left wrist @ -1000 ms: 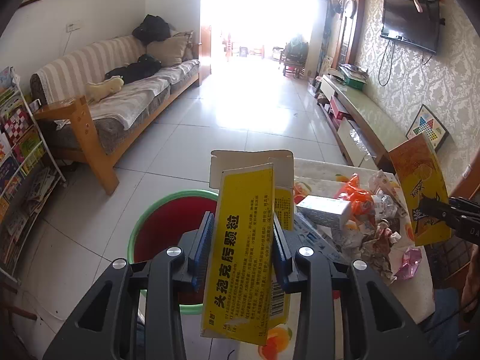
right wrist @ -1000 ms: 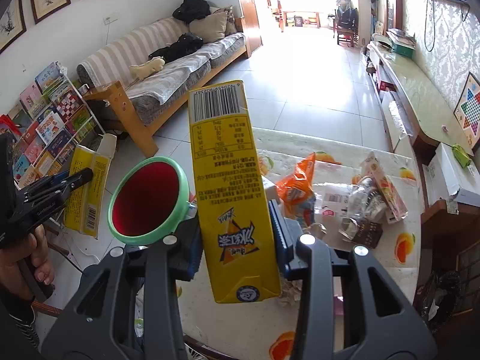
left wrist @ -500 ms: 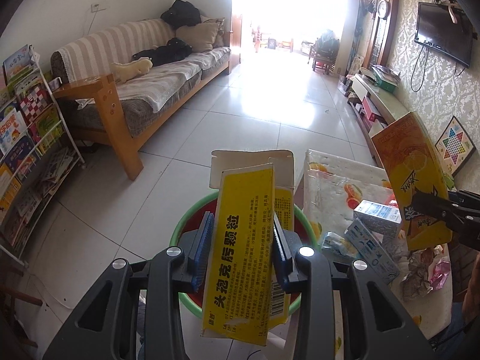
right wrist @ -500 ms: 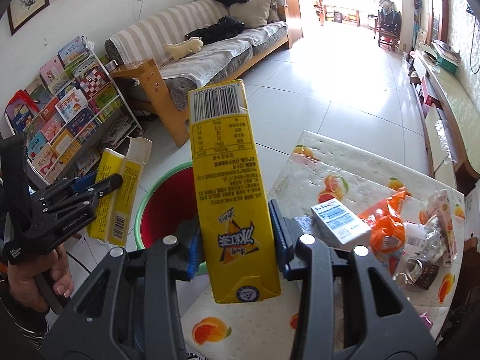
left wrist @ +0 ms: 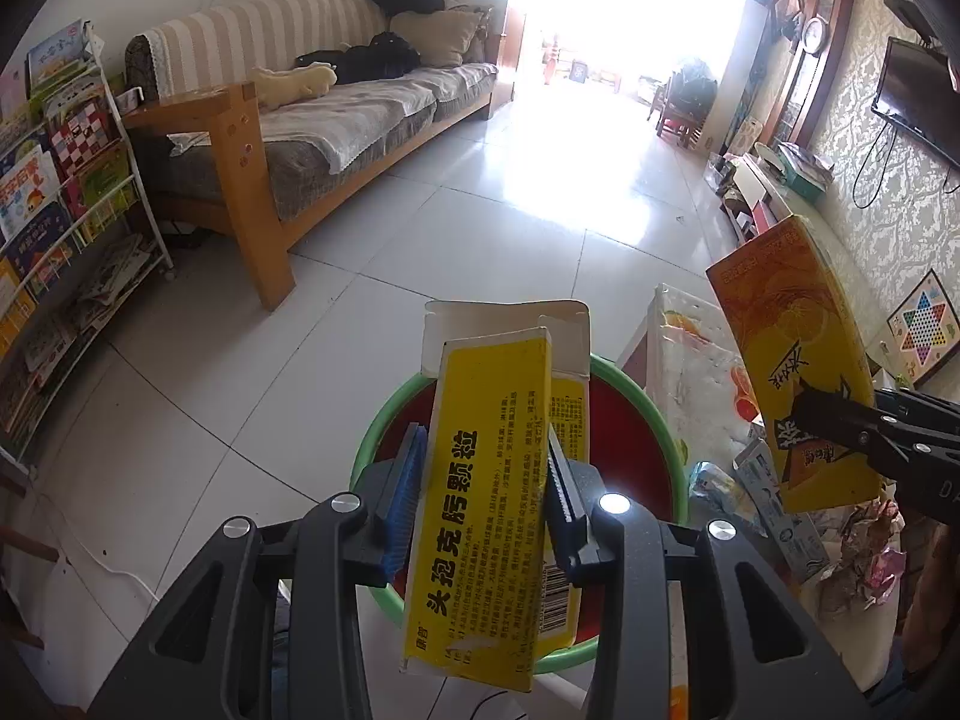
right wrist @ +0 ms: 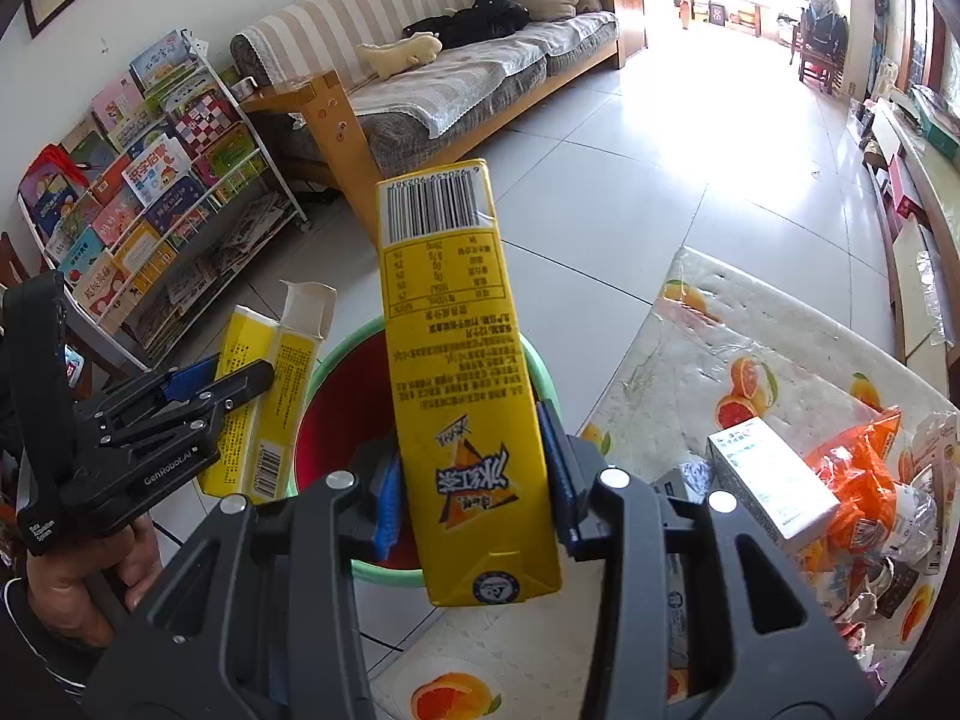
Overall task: Collect trash
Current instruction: 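Carry both boxes over the green-rimmed red bin with both grippers, then open both grippers to drop the boxes into the bin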
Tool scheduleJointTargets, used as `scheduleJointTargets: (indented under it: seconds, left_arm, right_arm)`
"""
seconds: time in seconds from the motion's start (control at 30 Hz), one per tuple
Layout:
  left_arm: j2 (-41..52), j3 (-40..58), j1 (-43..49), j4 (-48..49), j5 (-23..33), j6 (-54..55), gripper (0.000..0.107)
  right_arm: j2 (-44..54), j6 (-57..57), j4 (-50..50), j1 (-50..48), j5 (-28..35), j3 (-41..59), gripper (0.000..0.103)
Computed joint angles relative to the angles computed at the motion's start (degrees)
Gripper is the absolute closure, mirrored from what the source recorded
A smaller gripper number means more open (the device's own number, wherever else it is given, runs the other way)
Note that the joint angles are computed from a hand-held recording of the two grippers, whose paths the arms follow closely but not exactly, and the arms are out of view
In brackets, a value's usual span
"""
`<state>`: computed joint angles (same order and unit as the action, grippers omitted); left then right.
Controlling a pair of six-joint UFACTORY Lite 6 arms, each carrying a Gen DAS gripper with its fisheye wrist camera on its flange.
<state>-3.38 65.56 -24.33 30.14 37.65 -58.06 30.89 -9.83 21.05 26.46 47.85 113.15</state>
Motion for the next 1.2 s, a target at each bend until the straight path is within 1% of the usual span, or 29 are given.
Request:
scheduleJointTargets:
  seconds: [0.13,0.17,0.2,0.23,0.27,0.6,0.67,0.83,0.87,0.9,0.93,0.97,1.0,1.1,1.2]
  left_arm:
    - [-0.2,-0.7,1.3,-1.6,-1.8,1.6,0.066]
    - [-0.4,-1.0,1.4,-1.2,-1.9,1.0,0.055]
    - [-0.7,-1.3,1.5,-0.7,-1.9,0.2,0.048]
    - [-1.2,-1.6,1.7,0.0,-1.8,-0.6,0.038]
    - [-1.7,-2.0,1.8,0.4,-1.7,-1.3,0.035]
    - [-7.2,-4.3,2.6,3.2,1.0,-4.5,0.032]
    - [-8.5,-5.0,2.6,3.8,1.7,-4.9,0.024]
    - [-11.8,-7.5,3.2,4.0,2.4,-5.2,0.024]
    - [-12.3,-8.1,3.4,4.0,2.5,-5.4,0.024]
    - [-12.6,-8.4,4.0,3.6,2.3,-4.9,0.024]
    - [-13.0,-8.8,4.4,3.4,2.3,-4.7,0.022]
    - [-13.5,-9.3,4.7,3.3,2.3,-4.7,0.018]
    - [-14.1,-9.7,5.2,3.1,2.2,-4.5,0.016]
    - [-15.2,-10.6,6.2,2.4,1.7,-4.2,0.014]
    - [-15.4,-10.2,6.3,1.9,1.5,-3.7,0.013]
  right_arm:
    - [1.2,0.1,0.2,0.4,0.5,1.2,0.065]
    - [1.7,0.0,0.3,0.4,0.7,1.9,0.065]
    - [1.9,0.1,0.2,0.6,0.7,2.0,0.065]
    - [2.1,0.2,0.1,0.8,0.7,2.3,0.065]
    - [2.6,0.2,0.2,0.8,0.9,2.7,0.065]
    - [7.1,1.1,-0.3,4.3,2.1,8.2,0.064]
    - [8.8,1.5,-0.5,5.2,2.8,10.3,0.064]
    - [13.5,3.6,-2.2,7.8,5.1,17.1,0.064]
    - [14.5,4.1,-2.5,8.1,5.8,18.5,0.060]
    - [15.2,4.7,-3.1,8.5,6.2,19.7,0.047]
    - [15.2,5.0,-3.4,8.8,6.0,19.7,0.042]
    - [14.7,5.2,-3.4,8.9,5.3,19.1,0.035]
    - [14.2,5.4,-3.8,9.1,4.8,18.4,0.029]
    - [12.7,6.0,-5.4,9.6,3.8,17.1,0.021]
    - [11.0,6.7,-6.4,9.4,3.4,15.3,0.016]
